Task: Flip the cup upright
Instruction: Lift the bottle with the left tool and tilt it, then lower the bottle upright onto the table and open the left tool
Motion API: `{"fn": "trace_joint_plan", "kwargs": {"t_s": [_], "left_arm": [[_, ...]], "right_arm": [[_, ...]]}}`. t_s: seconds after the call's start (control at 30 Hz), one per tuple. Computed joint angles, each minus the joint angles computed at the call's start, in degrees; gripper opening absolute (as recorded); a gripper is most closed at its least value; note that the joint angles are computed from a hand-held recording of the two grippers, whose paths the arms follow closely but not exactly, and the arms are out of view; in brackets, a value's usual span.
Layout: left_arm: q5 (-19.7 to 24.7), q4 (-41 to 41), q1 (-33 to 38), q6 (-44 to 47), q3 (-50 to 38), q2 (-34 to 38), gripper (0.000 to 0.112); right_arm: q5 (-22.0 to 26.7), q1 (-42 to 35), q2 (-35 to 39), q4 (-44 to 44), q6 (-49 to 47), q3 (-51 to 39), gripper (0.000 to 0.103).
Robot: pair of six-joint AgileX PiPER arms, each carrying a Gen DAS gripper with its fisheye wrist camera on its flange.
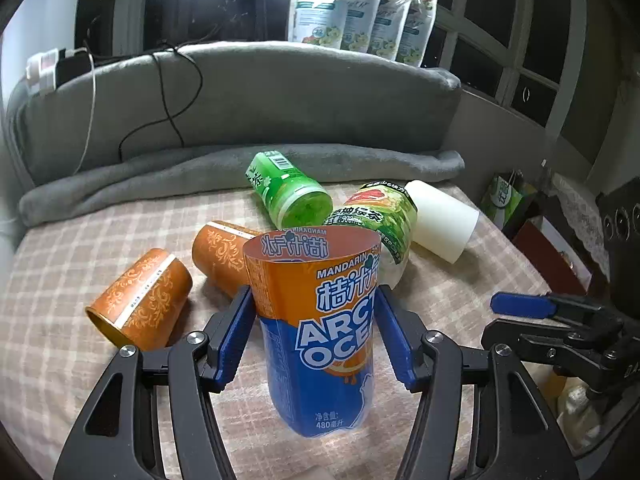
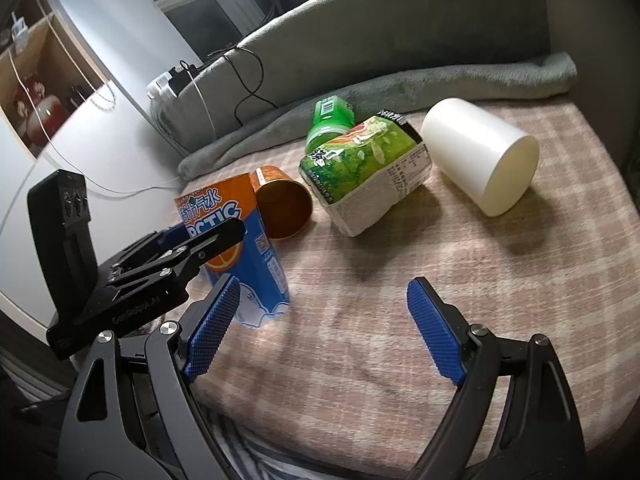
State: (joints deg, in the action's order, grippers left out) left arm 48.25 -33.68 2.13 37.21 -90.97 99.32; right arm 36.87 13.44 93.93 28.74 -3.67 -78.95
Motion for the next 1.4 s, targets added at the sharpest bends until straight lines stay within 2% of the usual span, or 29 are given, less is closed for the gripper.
{"fn": "trace_joint_plan", "kwargs": {"t_s": [0.13,0.37,0.67,0.8,1.1,1.3,1.4], "left_arm": [[-2.37,-0.08,-0.58,1.73,2.68,-1.68,0.06],[-3.08,-2.19,0.14,4.78,5.64,-3.83,0.06],[0.63,-5.74,2.81,8.28,7.74,-5.99,0.061],[4.08,-7.18,4.16,8.89,7.23,-5.69,0.07],[5.58,-9.45,5.81,12.29,10.14,-8.99,0.077],[8.07,-13.66,8.99,16.17,12.79,-12.59,0.077],[6.57,-16.66,11.09,18.85,15.21,-15.63,0.078]], "right_arm": [[-0.73,1.34,-0.79,-5.55,3.54,0.15,0.088],[-0.94,1.45,-1.29,-6.84,4.74,0.35,0.088],[-1.14,2.14,-1.74,-7.66,5.41,0.5,0.088],[-1.34,2.75,-2.19,-8.6,6.09,0.61,0.088],[-2.39,4.19,-4.2,-12.38,8.31,1.58,0.088],[-4.79,7.06,-6.42,-23.92,18.37,2.91,0.088],[-5.67,8.86,-7.7,-32.03,25.75,3.7,0.088]]}}
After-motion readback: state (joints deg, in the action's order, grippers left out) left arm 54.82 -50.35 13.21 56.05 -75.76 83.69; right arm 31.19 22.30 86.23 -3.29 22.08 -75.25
